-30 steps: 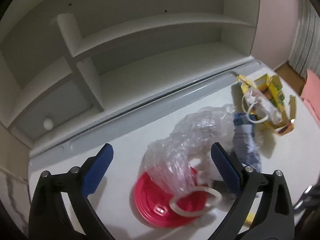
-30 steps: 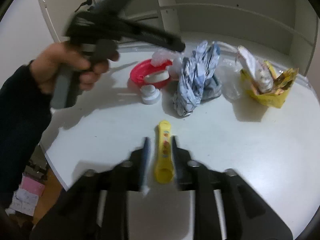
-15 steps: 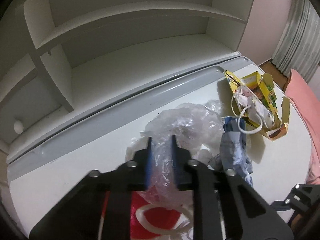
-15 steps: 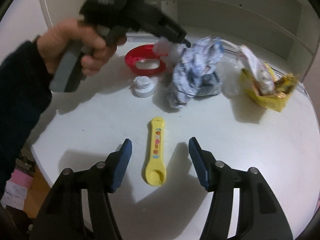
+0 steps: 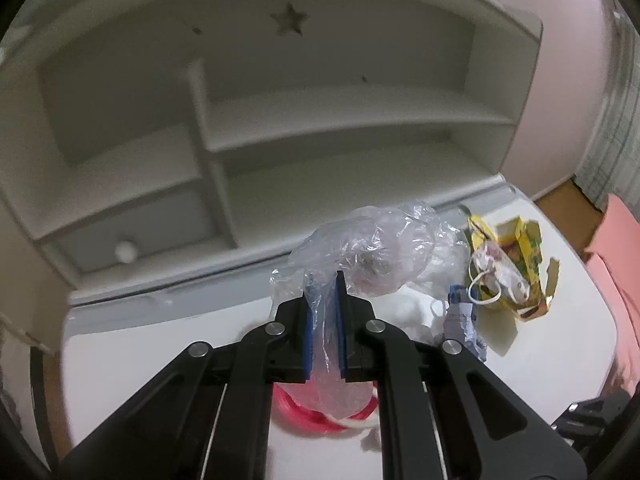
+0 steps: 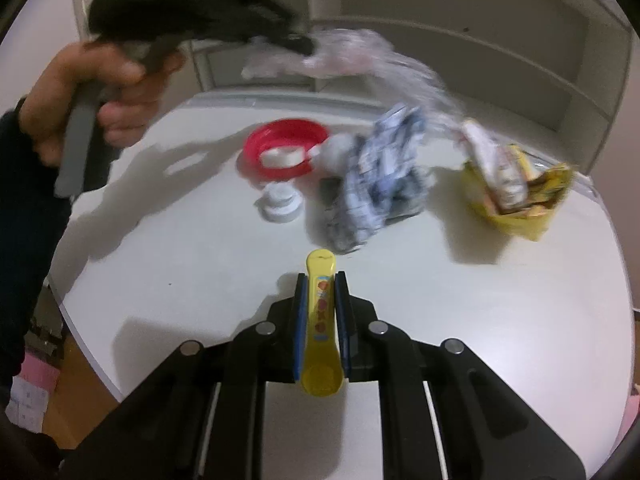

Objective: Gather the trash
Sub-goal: 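Carry the spoon and plastic bag over the black bin and open both tools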

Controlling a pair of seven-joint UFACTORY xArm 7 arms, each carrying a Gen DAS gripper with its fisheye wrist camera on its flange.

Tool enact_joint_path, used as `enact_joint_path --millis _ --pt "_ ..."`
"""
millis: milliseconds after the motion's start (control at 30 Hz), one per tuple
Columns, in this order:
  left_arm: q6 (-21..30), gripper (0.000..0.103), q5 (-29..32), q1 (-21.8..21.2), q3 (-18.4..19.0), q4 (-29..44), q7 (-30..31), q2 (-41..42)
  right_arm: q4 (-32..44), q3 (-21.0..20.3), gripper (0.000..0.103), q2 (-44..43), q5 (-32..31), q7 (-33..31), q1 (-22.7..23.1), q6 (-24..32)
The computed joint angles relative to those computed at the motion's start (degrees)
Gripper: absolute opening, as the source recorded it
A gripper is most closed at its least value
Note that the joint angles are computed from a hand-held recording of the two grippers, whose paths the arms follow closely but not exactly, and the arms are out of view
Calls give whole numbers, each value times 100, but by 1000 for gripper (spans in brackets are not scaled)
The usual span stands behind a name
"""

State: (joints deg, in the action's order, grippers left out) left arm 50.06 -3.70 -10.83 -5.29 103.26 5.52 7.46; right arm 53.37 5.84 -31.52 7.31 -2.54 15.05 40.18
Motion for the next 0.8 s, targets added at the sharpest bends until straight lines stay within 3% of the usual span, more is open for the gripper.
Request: enact_joint_path --millis 267,400,600,800 --pt "-365 8 829 -56 32 -439 -1193 -819 -534 -520 14 -1235 -3 44 -485 316" --pt "-528 8 933 -253 -244 -800 -1466 -1262 -716 -895 14 -1808 -168 6 -1000 669" --pt "-785 8 767 -977 -909 -1216 -1562 -1410 -1039 -1766 14 -2658 -498 -248 -2112 1180" --pt "-839 8 747 -2048 -1438 -897 -1739 -601 -1277 -2794 14 -2940 -938 -751 -3331 1594"
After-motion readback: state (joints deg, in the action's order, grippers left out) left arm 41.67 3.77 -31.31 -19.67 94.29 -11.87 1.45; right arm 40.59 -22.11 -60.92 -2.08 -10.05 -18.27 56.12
